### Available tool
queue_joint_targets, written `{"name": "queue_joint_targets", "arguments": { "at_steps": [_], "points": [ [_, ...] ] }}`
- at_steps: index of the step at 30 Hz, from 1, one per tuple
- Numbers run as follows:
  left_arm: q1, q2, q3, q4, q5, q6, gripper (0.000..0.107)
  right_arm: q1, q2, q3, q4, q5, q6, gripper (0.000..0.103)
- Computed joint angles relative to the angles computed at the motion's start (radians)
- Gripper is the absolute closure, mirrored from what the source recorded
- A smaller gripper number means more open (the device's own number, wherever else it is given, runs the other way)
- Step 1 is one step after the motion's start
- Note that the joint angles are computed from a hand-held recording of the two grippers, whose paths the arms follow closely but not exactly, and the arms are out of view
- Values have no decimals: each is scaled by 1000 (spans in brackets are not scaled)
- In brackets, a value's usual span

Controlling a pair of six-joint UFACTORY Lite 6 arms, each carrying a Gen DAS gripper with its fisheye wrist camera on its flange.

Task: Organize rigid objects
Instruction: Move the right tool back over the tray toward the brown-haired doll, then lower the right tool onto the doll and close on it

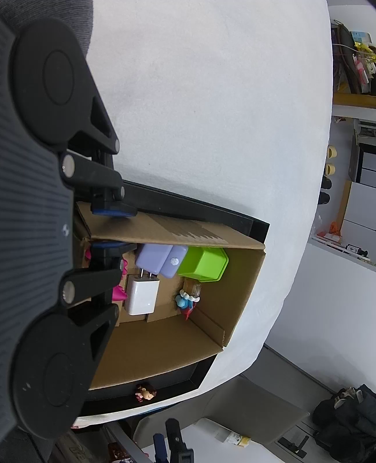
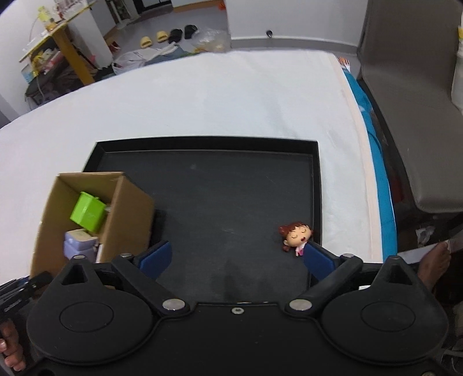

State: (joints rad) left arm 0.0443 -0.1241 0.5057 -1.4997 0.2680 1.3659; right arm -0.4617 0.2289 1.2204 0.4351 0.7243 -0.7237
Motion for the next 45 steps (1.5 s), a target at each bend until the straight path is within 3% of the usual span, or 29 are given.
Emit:
{"name": "queue_joint_targets", "arguments": {
  "at_steps": [4, 11, 23, 33, 41, 45],
  "points": [
    [1, 2, 1, 1, -1, 0, 91, -2, 79, 38, -13, -21, 0, 18],
    [3, 4, 1, -7, 3, 8, 91, 15, 194, 107, -73, -65, 49, 21],
    [0, 6, 0, -18, 1, 18, 91, 33, 332, 183, -157, -123, 127, 41],
    [-11, 16, 1, -43, -12, 42, 91, 49, 369, 175, -215, -186, 169, 44],
    [-17, 22, 1, -64, -18, 62, 91, 55, 396, 162, -297, -228, 246, 64],
    [-17, 22, 1, -65, -18, 63, 91, 59, 375, 132, -291, -251, 231, 65]
  ]
}}
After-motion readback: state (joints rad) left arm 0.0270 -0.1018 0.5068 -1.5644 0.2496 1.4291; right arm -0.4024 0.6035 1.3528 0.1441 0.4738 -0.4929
